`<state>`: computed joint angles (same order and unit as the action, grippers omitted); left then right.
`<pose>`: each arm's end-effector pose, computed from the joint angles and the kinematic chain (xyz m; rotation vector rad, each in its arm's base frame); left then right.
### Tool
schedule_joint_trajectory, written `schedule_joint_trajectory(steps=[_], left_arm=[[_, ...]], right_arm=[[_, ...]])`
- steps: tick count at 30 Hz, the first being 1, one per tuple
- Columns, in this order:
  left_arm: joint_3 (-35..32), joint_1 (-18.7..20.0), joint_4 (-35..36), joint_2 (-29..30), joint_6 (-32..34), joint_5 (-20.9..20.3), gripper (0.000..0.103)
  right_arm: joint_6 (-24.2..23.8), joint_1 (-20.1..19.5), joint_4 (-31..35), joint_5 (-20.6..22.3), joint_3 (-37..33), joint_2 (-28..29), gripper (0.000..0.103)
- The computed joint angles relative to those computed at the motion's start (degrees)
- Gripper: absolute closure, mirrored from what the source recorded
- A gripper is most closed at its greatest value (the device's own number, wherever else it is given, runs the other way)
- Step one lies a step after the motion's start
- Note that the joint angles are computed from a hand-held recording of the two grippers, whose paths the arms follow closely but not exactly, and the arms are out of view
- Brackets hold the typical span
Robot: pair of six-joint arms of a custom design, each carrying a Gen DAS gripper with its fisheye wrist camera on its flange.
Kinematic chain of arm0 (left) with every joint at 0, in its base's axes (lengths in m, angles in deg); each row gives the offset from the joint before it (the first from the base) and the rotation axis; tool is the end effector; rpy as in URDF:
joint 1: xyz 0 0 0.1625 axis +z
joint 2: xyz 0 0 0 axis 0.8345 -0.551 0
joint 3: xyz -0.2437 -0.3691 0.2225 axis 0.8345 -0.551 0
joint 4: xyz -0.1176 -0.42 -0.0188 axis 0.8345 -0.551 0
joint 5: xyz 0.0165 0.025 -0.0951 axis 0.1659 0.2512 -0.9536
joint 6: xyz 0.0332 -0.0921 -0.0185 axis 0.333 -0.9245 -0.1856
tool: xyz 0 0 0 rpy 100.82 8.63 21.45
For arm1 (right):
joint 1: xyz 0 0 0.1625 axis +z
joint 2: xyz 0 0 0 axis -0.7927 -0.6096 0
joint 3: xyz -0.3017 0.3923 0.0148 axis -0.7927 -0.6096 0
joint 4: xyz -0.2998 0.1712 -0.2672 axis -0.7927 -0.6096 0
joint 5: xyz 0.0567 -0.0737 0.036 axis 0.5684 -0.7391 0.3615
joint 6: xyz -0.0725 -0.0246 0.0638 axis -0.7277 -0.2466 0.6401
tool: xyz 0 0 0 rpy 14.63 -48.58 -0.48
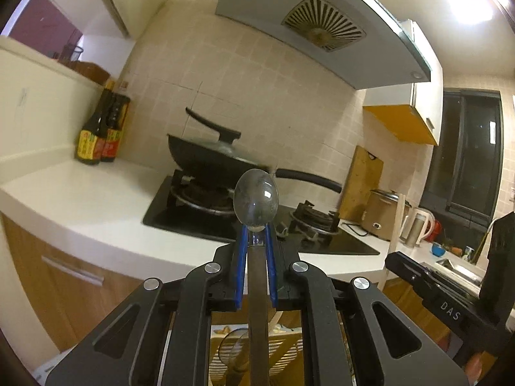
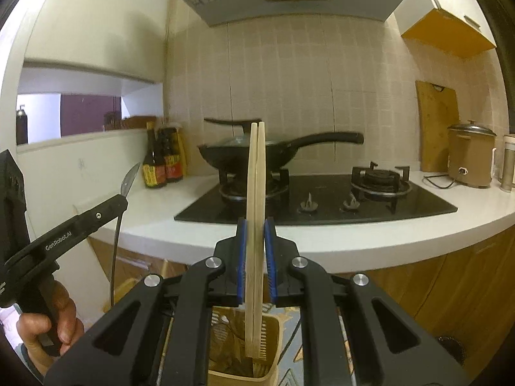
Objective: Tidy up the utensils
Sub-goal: 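Carry spoon and chopsticks into the beige basket and open both grippers, then move both grippers back down toward the remaining chopsticks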
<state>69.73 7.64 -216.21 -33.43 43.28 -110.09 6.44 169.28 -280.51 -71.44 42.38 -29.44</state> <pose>-0.1528 -0.6931 0.3972 0.6765 2.2746 -1.7403 0.4415 -0.6699 0.1421 0.8708 -2.1197 1.4486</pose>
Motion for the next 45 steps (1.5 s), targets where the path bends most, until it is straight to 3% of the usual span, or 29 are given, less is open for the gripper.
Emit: schedule_joint_trajectory(steps=[6, 10, 12, 13, 15, 16, 18, 19, 25, 31, 36, 45], left_arm=[[0.7, -0.2, -4.7, 1.9, 4.5, 3.7, 0.093], [2.4, 0.2, -3.7, 0.6, 2.6, 3.7, 0.091], [3.6, 0.4, -1.9, -0.7, 1.1, 3.1, 0.072], [4.3, 0.4, -1.5, -1.3, 0.5, 3.1, 0.071], [5.6, 0.6, 1.1, -3.2, -1.4, 2.6, 0.068], [6.1, 0.7, 3.1, -4.2, -2.8, 2.1, 0.064], [7.3, 1.1, 7.2, -6.8, -6.2, -0.3, 0.046], [7.9, 1.1, 8.1, -7.7, -7.2, -1.0, 0.045], [13.3, -1.8, 13.7, -13.5, -7.9, 1.3, 0.043], [17.6, -3.7, 22.8, -17.8, -12.7, 3.4, 0.040], [21.8, -4.6, 32.1, -20.4, -17.9, 10.1, 0.040], [24.1, -3.5, 48.1, -21.8, -24.9, 9.9, 0.041]], right_arm=[[-1.1, -0.6, -0.6, 1.0, 0.7, 0.5, 0.094], [0.1, -0.5, 2.7, 0.4, 2.7, -0.9, 0.093], [0.8, -0.4, 3.0, -0.4, 4.3, -1.9, 0.085], [2.1, -0.4, 3.3, -0.3, 5.7, -2.8, 0.078], [4.8, -0.5, 3.7, 0.4, 8.3, -4.7, 0.073], [5.9, -0.5, 3.8, 0.4, 9.7, -5.8, 0.073], [7.4, -0.1, 3.9, -1.0, 11.7, -7.2, 0.073], [8.2, -0.1, 4.5, -1.5, 12.5, -7.9, 0.072], [16.8, 0.7, 13.3, -4.3, 18.0, -13.1, 0.073], [24.6, 1.7, 24.2, -7.2, 20.8, -15.2, 0.073], [31.2, 1.7, 33.8, -8.5, 23.0, -15.6, 0.073], [36.1, 1.1, 42.7, -7.7, 25.2, -14.3, 0.073]])
